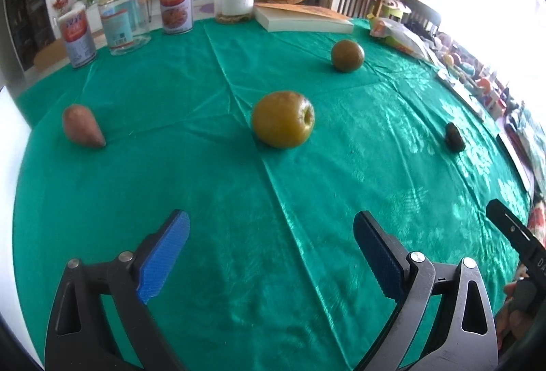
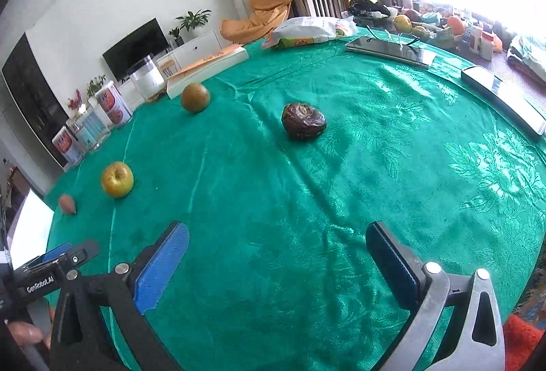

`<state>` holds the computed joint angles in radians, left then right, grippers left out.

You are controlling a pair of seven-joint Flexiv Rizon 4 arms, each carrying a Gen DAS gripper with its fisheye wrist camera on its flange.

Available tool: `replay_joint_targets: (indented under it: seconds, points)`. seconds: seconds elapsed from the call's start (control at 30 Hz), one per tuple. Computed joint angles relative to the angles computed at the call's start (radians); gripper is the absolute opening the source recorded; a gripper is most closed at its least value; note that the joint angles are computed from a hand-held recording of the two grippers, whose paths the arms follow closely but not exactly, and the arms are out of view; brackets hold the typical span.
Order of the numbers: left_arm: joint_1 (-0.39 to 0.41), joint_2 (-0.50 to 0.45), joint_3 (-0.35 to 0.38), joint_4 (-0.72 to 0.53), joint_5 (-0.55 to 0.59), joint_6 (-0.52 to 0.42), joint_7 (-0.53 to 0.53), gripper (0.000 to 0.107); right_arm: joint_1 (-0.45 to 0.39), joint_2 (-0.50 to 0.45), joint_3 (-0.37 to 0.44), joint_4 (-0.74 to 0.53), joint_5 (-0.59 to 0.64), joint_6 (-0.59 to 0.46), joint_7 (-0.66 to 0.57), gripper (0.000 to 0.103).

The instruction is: Organize fruits

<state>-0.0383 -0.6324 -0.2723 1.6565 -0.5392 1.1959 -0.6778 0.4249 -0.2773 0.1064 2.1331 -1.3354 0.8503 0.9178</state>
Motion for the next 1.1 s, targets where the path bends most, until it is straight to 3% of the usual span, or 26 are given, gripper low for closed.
replay_joint_targets:
  seconds: [0.17,0.23,0.33,0.43,0.47,0.63,0.7,0.83,0.93,1.1]
  points:
    - [-0.056,-0.094,0.054,-0.163,0.079,-0.052,-0.062,0.097,-0.030,0.080,0.002,0.077,-0.142,-0.013,0.207,0.103]
    - [-0.041,-0.104,0.036,-0.171,0.079,-0.051,-0.049,0.097,-0.078,0.101,-0.002,0.103,-0.189,0.052,0.246,0.103]
    - [-0.027,-0.111,0.020,-0.169,0.077,-0.038,-0.031,0.097,-0.152,0.085,-0.021,0.094,-0.203,0.186,0.121,0.100]
    - [-0.027,-0.129,0.020,-0.203,0.071,-0.068,-0.052,0.097,-0.188,0.035,-0.032,0.040,-0.122,0.273,-0.132,0.097]
    - [-0.030,-0.136,0.022,-0.219,0.071,-0.085,-0.060,0.097,-0.197,0.018,-0.041,0.022,-0.109,0.304,-0.191,0.091]
    - [-0.050,-0.154,0.027,-0.267,0.101,-0.111,-0.034,0.097,-0.265,-0.046,-0.098,-0.017,-0.053,0.529,-0.294,0.083]
    - [-0.052,-0.163,0.029,-0.284,0.104,-0.130,-0.031,0.097,-0.276,-0.070,-0.100,-0.026,0.033,0.589,-0.385,0.080]
    - [-0.065,-0.185,0.043,-0.331,0.113,-0.170,-0.046,0.096,-0.297,-0.103,-0.027,-0.050,0.321,0.575,-0.640,0.074]
    - [-0.081,-0.197,0.054,-0.359,0.130,-0.170,-0.053,0.096,-0.314,-0.126,0.020,-0.077,0.466,0.560,-0.763,0.073]
    - [-0.094,-0.213,0.070,-0.387,0.152,-0.184,-0.081,0.095,-0.324,-0.151,0.096,-0.149,0.662,0.452,-0.967,0.073]
